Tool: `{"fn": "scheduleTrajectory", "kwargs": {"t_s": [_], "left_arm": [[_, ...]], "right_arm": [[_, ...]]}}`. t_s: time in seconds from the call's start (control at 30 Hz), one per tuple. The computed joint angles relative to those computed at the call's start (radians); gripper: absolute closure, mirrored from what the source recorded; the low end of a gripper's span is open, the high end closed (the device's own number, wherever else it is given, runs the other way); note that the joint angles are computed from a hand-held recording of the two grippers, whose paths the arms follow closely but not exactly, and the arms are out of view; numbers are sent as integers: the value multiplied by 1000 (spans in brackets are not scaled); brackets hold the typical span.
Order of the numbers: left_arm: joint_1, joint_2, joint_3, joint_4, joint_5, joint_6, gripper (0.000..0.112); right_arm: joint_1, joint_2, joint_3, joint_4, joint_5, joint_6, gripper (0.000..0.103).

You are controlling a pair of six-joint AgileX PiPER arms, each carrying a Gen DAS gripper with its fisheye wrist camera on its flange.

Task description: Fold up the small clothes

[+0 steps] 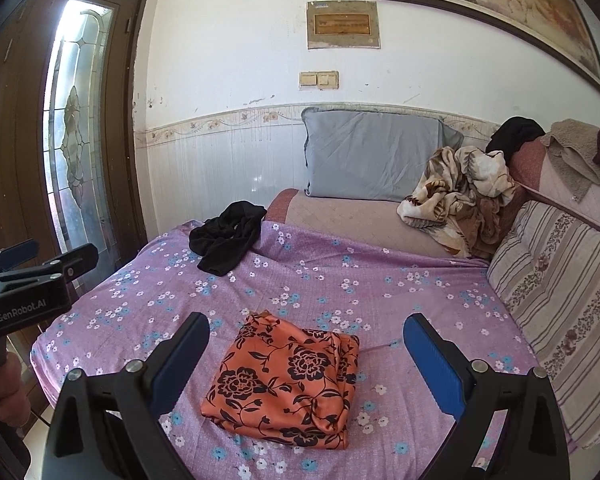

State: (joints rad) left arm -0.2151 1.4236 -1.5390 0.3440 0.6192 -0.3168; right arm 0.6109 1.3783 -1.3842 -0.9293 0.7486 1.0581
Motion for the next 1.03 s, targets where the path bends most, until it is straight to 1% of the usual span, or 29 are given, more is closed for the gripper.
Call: {"fn": "scheduleTrajectory", "kwargs": {"t_s": [0.07, 0.17, 0.57, 0.8, 0.9, 1.03], "left_arm": [[7, 2, -7, -28, 4, 16, 9], [6, 7, -13, -22, 6, 11, 9], [9, 53, -40, -38, 13, 27, 9], [21, 111, -84, -72, 24, 50, 9], [33, 143, -107, -99, 17, 71, 9], [56, 224, -181, -152, 26, 102, 9]], "right_arm": [[1, 4, -8, -5, 2, -4, 4], [2, 15, -19, -10, 7, -5, 4], [-47, 76, -48, 85, -34, -102, 4], [-93, 145, -112, 127, -53, -181, 4], [-139, 183, -151, 193, -86, -232, 4], [-227, 251, -198, 289, -160, -306, 4]]}}
